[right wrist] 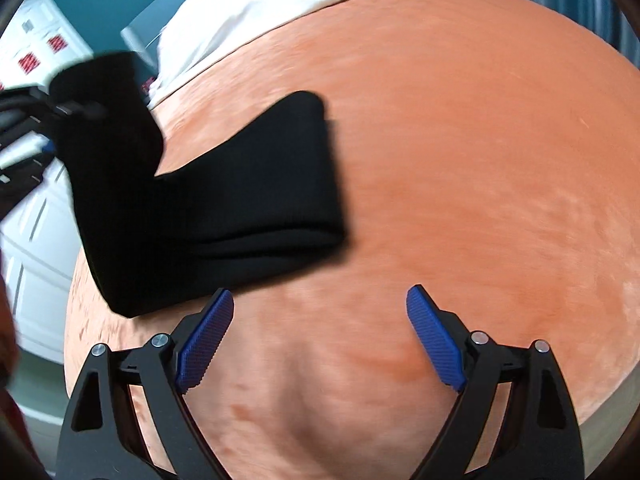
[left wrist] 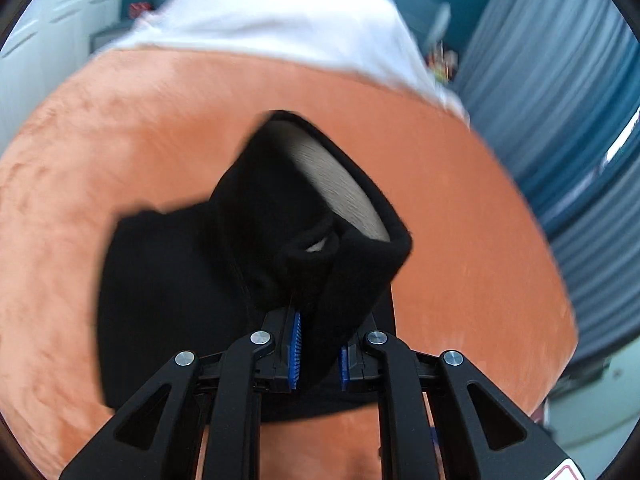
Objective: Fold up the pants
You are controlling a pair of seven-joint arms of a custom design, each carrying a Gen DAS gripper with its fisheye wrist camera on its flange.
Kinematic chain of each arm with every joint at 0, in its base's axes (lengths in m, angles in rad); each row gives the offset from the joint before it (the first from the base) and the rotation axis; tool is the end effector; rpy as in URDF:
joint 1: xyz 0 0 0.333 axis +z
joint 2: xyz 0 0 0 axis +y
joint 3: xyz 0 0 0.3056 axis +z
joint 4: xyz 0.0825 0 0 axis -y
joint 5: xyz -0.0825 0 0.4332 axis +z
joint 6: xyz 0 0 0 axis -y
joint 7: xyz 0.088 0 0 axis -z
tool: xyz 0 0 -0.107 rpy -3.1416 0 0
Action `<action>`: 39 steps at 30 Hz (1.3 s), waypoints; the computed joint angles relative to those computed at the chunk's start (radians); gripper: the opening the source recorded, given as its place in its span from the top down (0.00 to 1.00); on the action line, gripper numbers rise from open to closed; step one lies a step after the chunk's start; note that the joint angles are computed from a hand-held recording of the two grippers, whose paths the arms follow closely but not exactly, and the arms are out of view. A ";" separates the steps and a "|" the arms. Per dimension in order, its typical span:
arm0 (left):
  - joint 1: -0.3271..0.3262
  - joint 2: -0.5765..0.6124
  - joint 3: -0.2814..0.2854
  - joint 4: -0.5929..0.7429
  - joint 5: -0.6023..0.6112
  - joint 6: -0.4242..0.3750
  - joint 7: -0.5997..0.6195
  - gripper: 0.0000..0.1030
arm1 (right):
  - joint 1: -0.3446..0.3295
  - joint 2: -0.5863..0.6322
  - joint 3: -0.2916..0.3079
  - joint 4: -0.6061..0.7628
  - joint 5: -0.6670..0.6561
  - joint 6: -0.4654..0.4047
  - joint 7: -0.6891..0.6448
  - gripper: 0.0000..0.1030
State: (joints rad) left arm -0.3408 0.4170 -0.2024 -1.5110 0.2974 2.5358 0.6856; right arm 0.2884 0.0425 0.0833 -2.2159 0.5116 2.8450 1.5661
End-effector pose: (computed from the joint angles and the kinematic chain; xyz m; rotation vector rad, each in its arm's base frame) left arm 0.6664 -0.3778 0.4724 -2.1648 1.7809 -0.8728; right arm 0.5785 0.1975 0.3780 -1.7084 1.8347 -0.1078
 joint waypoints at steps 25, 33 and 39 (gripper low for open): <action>0.029 -0.328 0.017 -0.421 0.271 -0.142 -0.226 0.16 | -0.046 0.344 0.010 0.553 0.104 -0.216 -0.331 0.10; 0.135 -0.352 0.033 -0.439 0.273 -0.206 -0.271 0.16 | -0.064 0.704 0.107 1.044 -0.053 -0.497 -0.229 0.75; 0.156 -0.183 0.041 -0.206 0.294 -0.226 -0.165 0.16 | -0.110 0.433 0.125 0.766 0.151 -0.331 -0.459 0.78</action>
